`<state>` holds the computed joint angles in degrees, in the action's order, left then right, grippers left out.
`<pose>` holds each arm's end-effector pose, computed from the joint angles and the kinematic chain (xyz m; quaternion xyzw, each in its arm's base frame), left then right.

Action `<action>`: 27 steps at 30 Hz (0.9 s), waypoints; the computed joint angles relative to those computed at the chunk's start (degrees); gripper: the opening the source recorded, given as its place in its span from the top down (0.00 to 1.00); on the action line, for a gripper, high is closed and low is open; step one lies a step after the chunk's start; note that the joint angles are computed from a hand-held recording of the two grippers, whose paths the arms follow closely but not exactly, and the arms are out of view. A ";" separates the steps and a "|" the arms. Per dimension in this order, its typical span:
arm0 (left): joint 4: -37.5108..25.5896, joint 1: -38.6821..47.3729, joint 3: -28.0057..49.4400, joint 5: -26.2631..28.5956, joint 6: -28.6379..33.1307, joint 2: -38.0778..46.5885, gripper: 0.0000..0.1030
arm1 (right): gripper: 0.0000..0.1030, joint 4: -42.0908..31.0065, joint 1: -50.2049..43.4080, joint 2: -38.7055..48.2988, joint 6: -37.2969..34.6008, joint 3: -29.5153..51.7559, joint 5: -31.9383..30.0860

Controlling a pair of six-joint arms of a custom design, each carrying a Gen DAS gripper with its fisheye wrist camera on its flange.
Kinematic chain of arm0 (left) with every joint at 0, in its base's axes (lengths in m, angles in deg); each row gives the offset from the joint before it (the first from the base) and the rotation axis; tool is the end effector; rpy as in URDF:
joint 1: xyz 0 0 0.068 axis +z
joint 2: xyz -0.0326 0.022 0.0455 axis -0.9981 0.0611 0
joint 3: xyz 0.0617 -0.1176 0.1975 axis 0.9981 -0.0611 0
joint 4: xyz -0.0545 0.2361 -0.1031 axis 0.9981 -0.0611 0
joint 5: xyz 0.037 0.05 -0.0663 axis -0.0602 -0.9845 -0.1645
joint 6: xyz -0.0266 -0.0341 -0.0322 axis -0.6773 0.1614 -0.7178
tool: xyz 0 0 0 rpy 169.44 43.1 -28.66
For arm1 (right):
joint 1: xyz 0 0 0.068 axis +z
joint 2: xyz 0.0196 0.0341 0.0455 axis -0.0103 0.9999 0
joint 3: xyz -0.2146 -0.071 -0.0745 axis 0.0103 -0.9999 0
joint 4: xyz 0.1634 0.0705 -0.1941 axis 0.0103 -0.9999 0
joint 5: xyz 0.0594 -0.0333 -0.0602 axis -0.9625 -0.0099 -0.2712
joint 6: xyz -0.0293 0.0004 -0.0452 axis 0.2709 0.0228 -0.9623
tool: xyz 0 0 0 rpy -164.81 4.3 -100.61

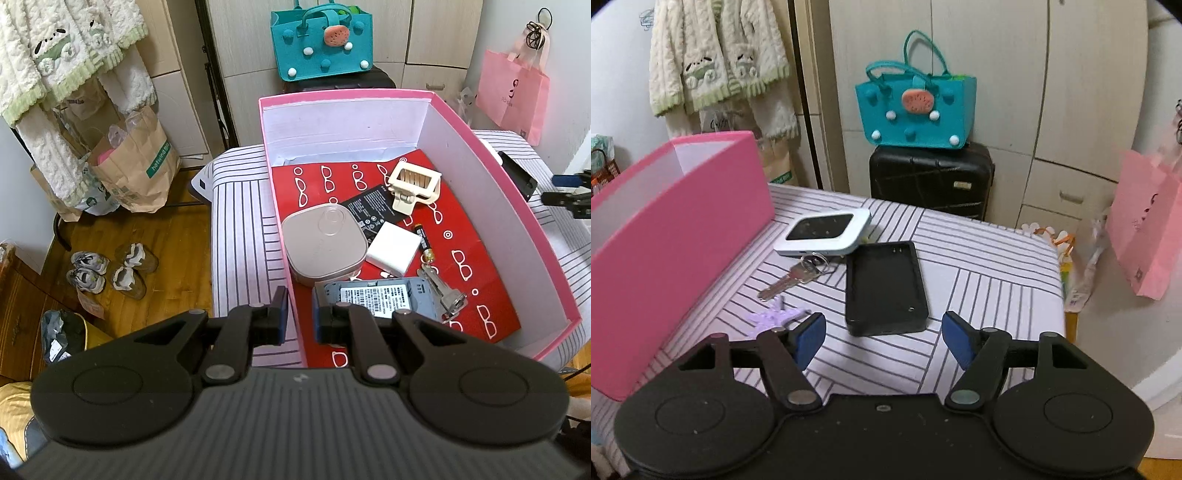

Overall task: Organize rigid objects
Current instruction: 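Grasp the black phone case with the right gripper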

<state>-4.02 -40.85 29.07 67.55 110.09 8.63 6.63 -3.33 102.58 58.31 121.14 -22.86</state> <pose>0.1765 0.1597 0.2146 0.0403 0.9532 0.0114 0.2996 0.2817 0.0010 0.1277 -0.2075 0.8956 0.1244 0.3734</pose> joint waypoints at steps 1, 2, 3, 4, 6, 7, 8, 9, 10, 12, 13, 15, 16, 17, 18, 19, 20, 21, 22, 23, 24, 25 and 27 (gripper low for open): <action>0.05 0.00 -0.10 -0.04 0.00 -0.10 0.89 | 0.28 1.08 0.10 1.32 -0.21 0.52 -0.08; 0.11 0.00 -0.16 -0.06 0.01 -0.15 0.89 | 0.28 2.00 0.51 2.26 -0.61 0.98 0.34; 0.11 0.02 -0.16 -0.05 0.11 -0.14 0.89 | 0.28 2.67 1.16 3.20 -1.26 1.58 0.87; 0.09 0.03 -0.13 -0.03 0.13 -0.13 0.89 | 0.28 3.29 1.82 4.14 -1.76 2.28 1.29; 0.15 0.04 -0.20 -0.04 0.18 -0.17 0.89 | 0.28 2.92 2.79 6.68 -2.50 4.57 1.60; 0.15 0.08 -0.18 -0.01 0.27 -0.13 0.89 | 0.28 2.01 3.13 7.97 -2.76 5.97 2.07; 0.05 0.19 0.03 0.16 0.42 0.09 0.89 | 0.28 1.67 3.74 9.22 -2.58 7.05 3.08; -0.05 0.32 0.36 0.37 0.52 0.42 0.89 | 0.28 1.98 4.17 10.54 -2.25 7.92 3.96; -0.06 0.36 0.69 0.53 0.45 0.77 0.89 | 0.28 2.16 4.50 12.17 -2.01 9.01 4.52; 0.03 0.64 0.76 0.94 0.61 1.05 0.89 | 0.27 2.00 4.86 14.71 -1.07 10.92 5.11; 0.08 0.70 0.82 1.12 0.67 1.13 0.89 | 0.26 2.83 4.81 15.46 -0.02 11.20 4.70; 0.38 0.91 0.24 1.42 0.90 0.72 0.89 | 0.25 4.09 5.16 16.47 1.15 11.55 4.86; 0.55 0.85 0.09 1.44 0.85 0.62 0.89 | 0.26 4.84 5.48 16.48 1.47 11.34 5.34; 0.59 0.80 0.08 1.45 0.85 0.63 0.89 | 0.33 4.95 5.62 16.37 1.77 11.23 5.39; 0.52 0.80 0.16 1.50 0.81 0.75 0.89 | 0.36 4.08 5.74 16.15 2.41 11.48 5.25; 0.57 0.80 -0.01 1.52 0.71 0.67 0.89 | 0.36 3.04 6.24 15.78 3.34 11.75 6.63; 0.65 0.71 -0.12 1.46 0.55 0.58 0.89 | 0.36 2.41 6.83 15.04 4.13 11.53 8.27; 0.77 0.73 -0.36 1.50 0.54 0.40 0.89 | 0.36 2.34 7.25 14.24 4.67 10.98 9.53; 0.76 0.75 -0.36 1.64 0.53 0.44 0.89 | 0.36 2.69 7.46 13.06 5.08 9.92 10.27; 0.71 0.76 -0.28 1.81 0.47 0.55 0.89 | 0.36 2.72 7.52 11.90 5.38 9.00 10.82; 0.67 0.93 -0.29 2.01 0.52 0.58 0.89 | 0.36 2.07 7.57 10.91 5.66 8.45 11.58; 0.78 0.82 -0.32 2.00 0.38 0.55 0.89 | 0.36 1.05 7.57 9.88 6.18 8.01 12.47; 0.59 1.15 -0.18 2.33 0.77 0.75 0.89 | 0.36 -0.58 7.16 7.89 7.07 7.06 13.06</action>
